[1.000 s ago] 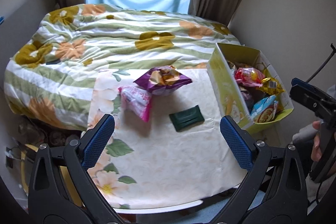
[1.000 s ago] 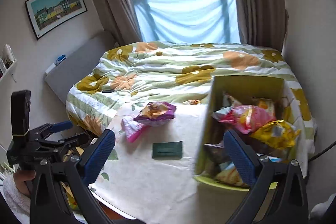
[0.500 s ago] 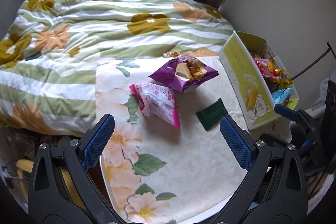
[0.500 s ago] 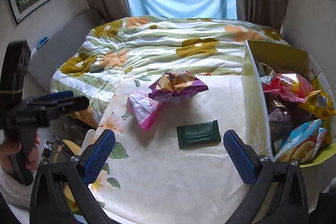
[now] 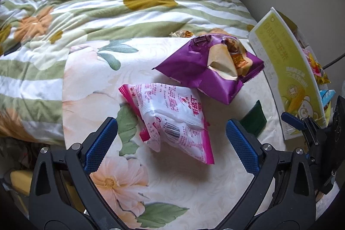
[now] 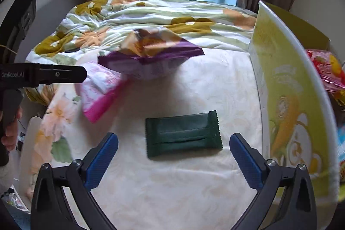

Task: Organize snacks
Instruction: 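Grasp the pink-white snack bag with left gripper while right grasps dark green bar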

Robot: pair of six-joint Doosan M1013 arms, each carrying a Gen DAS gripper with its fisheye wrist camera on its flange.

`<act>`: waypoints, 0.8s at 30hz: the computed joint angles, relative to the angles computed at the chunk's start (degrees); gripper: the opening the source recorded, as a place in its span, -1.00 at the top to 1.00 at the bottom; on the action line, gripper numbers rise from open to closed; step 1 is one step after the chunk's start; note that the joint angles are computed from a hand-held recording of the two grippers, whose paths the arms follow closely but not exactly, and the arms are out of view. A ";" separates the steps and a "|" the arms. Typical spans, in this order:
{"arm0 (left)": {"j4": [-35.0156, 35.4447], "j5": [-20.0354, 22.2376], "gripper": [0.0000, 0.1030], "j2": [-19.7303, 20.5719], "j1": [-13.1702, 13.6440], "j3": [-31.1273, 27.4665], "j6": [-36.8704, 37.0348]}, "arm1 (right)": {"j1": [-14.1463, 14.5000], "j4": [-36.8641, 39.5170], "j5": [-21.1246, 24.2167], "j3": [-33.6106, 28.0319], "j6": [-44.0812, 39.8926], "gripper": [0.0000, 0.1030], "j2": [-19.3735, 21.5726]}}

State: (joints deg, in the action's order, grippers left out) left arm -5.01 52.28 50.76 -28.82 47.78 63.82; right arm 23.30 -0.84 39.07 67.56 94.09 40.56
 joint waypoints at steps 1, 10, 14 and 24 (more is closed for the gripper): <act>-0.06 0.26 -0.94 0.66 0.03 -0.70 -0.27 | 0.00 -0.28 -0.22 -0.12 -0.04 -0.99 0.25; 1.13 3.91 -0.94 4.56 -0.38 -5.61 -1.04 | -0.40 1.98 1.06 -1.84 -4.77 -0.81 2.51; 2.99 5.16 -0.94 5.42 -0.78 -7.26 -0.67 | -0.85 2.53 1.70 -2.39 -4.60 -0.79 3.19; 11.18 8.13 -0.57 6.02 -2.55 -8.50 1.31 | -0.61 1.19 0.57 -3.30 -5.07 -0.79 3.85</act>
